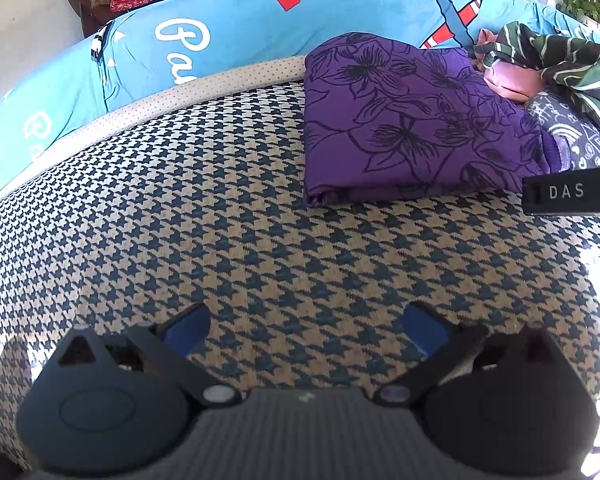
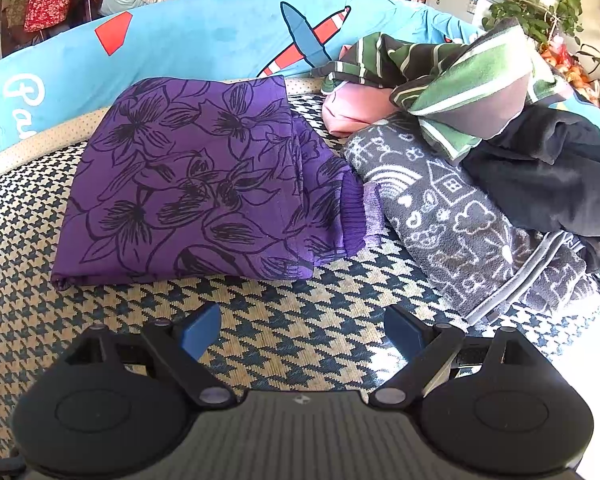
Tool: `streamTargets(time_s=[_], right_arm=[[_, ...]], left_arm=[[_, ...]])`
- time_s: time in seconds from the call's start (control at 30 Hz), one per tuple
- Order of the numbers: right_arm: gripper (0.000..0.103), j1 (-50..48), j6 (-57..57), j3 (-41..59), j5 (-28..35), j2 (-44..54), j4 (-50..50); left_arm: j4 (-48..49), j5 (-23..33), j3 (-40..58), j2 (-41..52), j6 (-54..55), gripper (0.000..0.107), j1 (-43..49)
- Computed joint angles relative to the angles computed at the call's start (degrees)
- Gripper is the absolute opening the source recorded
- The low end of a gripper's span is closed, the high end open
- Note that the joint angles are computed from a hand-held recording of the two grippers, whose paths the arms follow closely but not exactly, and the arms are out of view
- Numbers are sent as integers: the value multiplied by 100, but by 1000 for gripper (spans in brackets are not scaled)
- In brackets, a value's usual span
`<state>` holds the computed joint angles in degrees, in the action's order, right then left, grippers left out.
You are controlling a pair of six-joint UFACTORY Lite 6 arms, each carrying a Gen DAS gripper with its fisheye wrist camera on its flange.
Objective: Fold clothes
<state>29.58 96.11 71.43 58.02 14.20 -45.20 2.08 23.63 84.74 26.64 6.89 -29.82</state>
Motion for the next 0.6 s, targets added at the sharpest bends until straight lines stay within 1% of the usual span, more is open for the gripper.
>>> streamTargets(time_s=[0.6], right_arm=[[88,14,-96,39,29,17,3]], left_arm=[[126,-138,-248,-212,-48,103,-65]])
